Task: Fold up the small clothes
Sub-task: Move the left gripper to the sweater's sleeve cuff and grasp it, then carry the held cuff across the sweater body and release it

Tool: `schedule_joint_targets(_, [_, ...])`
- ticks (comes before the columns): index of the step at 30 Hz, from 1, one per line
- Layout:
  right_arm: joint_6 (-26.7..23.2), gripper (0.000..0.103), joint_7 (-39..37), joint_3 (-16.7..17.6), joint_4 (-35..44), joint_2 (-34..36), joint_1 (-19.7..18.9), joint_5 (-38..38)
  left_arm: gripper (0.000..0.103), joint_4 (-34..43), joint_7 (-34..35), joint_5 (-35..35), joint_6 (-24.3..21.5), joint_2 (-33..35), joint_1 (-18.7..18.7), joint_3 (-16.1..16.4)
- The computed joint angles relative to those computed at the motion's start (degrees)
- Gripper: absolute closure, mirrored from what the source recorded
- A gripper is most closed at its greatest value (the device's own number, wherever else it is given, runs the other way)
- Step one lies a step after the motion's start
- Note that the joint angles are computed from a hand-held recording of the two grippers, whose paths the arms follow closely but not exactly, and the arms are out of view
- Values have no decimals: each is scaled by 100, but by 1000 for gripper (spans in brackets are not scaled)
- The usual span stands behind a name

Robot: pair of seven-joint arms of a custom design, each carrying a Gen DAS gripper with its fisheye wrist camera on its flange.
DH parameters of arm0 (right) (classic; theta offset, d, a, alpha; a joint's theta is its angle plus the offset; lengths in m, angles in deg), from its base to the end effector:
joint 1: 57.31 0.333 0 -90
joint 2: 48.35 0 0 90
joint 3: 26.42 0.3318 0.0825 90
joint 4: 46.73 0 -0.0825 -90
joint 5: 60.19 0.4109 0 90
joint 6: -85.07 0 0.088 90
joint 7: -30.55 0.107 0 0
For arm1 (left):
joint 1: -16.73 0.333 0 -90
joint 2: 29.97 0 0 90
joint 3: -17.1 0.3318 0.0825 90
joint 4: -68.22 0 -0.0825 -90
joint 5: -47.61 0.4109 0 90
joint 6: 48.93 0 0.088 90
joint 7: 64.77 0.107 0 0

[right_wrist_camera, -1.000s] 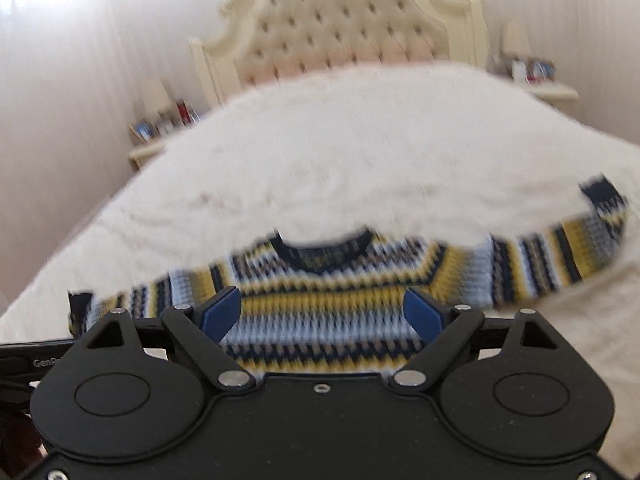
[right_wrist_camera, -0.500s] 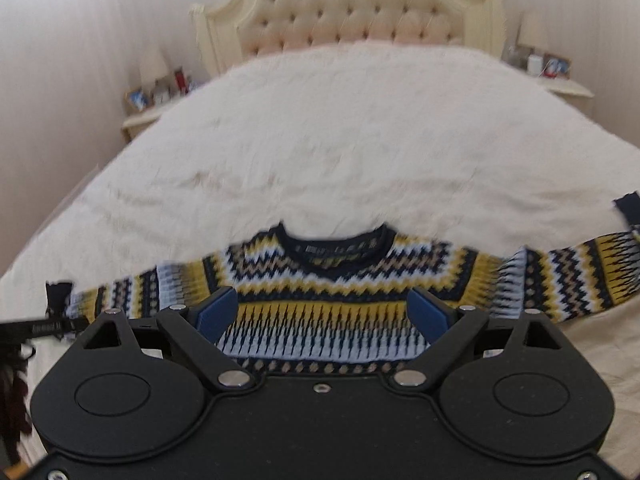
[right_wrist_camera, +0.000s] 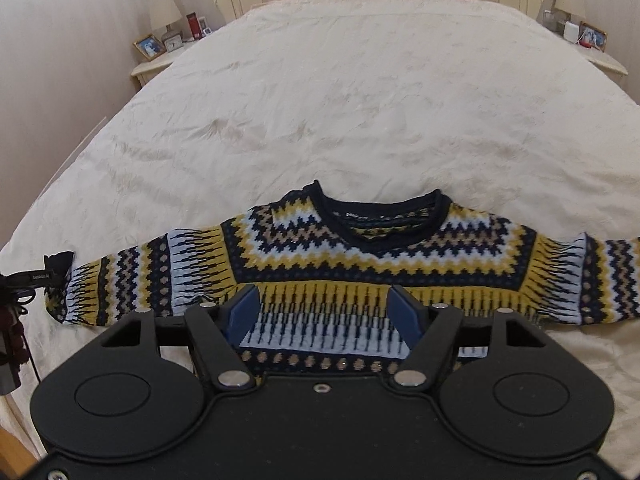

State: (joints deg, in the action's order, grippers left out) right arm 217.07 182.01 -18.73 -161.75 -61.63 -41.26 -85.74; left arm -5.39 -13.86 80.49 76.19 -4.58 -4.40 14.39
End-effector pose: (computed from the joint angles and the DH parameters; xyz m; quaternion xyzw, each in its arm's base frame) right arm 0.5080 0.2213 0.6250 -0.5055 0.7976 -0.2224 0.2426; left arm 0.7087 -0.2824 0.5630 -0.6828 0.6498 -0.1521 0.2972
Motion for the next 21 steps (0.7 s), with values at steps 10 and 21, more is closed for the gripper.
schedule_joint_targets(10, [62, 30, -284, -69, 14, 92, 65, 374, 95, 275, -31, -586, -330, 324, 126, 37])
schedule_joint_targets(21, [500, 30, -605, -240, -783, -507, 57, 1039, 97, -575, -443, -386, 1025, -716, -55, -318])
